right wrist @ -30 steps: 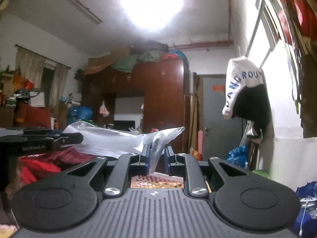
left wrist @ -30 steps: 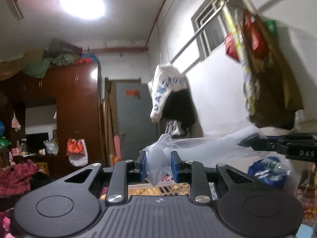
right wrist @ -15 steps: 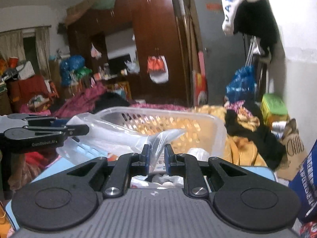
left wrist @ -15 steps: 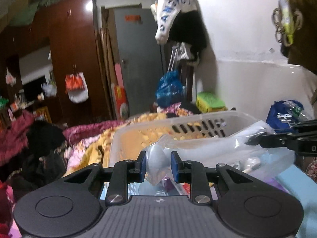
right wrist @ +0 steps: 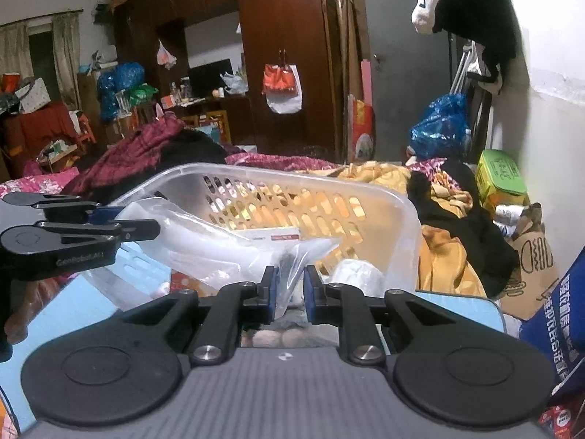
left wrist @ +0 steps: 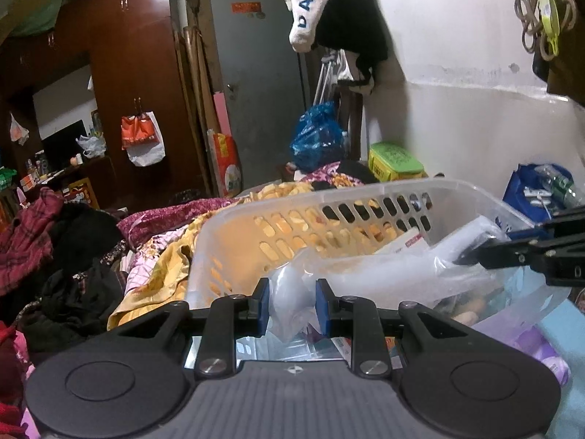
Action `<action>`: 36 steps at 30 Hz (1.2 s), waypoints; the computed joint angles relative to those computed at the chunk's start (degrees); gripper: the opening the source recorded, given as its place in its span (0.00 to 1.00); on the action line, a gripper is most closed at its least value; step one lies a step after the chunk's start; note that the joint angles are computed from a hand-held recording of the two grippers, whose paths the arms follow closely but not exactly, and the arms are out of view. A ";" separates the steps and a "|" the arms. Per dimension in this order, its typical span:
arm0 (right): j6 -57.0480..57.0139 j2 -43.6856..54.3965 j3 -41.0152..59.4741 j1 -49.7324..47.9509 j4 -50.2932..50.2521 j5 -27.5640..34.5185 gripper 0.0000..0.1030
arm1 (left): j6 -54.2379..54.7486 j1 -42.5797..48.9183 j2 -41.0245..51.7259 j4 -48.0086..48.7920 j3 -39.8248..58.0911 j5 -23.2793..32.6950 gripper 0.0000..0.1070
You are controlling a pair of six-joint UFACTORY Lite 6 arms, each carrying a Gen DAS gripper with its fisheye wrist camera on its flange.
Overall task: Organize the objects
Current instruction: 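Carry the plastic bag with both tools into the white basket and release, then move both tools to the purple tissue pack and grasp it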
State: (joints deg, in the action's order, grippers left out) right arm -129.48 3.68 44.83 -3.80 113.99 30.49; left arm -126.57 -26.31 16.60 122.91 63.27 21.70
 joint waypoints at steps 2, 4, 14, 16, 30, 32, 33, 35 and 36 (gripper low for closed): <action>1.42 0.94 0.99 -0.20 -1.41 -0.38 0.17 | 0.02 -0.15 0.65 -0.40 0.57 -0.05 0.27; 0.40 0.53 0.46 -0.34 -0.19 -0.50 0.19 | -0.73 0.03 0.94 0.35 0.81 -0.31 0.30; -6.52 -3.13 -2.82 0.14 7.05 0.13 0.63 | -6.89 -1.21 -2.76 7.24 -5.11 6.95 0.76; -10.55 -4.61 -4.69 0.38 11.24 0.97 0.78 | -5.82 -2.66 -4.71 6.60 -7.63 10.99 0.86; -19.24 -24.24 -23.56 -5.56 18.43 14.38 1.00 | -8.40 -13.13 -28.57 3.03 -29.93 20.76 0.96; -15.20 -29.06 -28.79 -12.38 11.18 22.12 1.00 | -8.19 -17.75 -33.30 0.89 -36.08 26.34 0.96; -12.95 -30.66 -30.79 -16.40 6.80 26.04 1.00 | -7.59 -20.00 -36.12 -0.46 -39.25 28.45 0.96; -10.25 -32.00 -34.34 -25.96 -2.18 34.61 1.00 | -10.31 -24.35 -41.96 -1.47 -46.53 33.06 0.96; -10.70 -31.19 -35.78 -30.28 -5.44 38.89 1.00 | -12.79 -25.68 -44.80 -0.72 -50.15 34.25 0.96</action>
State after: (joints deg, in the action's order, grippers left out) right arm -140.18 -27.51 9.04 -34.08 108.56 69.38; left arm -139.36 -51.99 -28.20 122.20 13.12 55.95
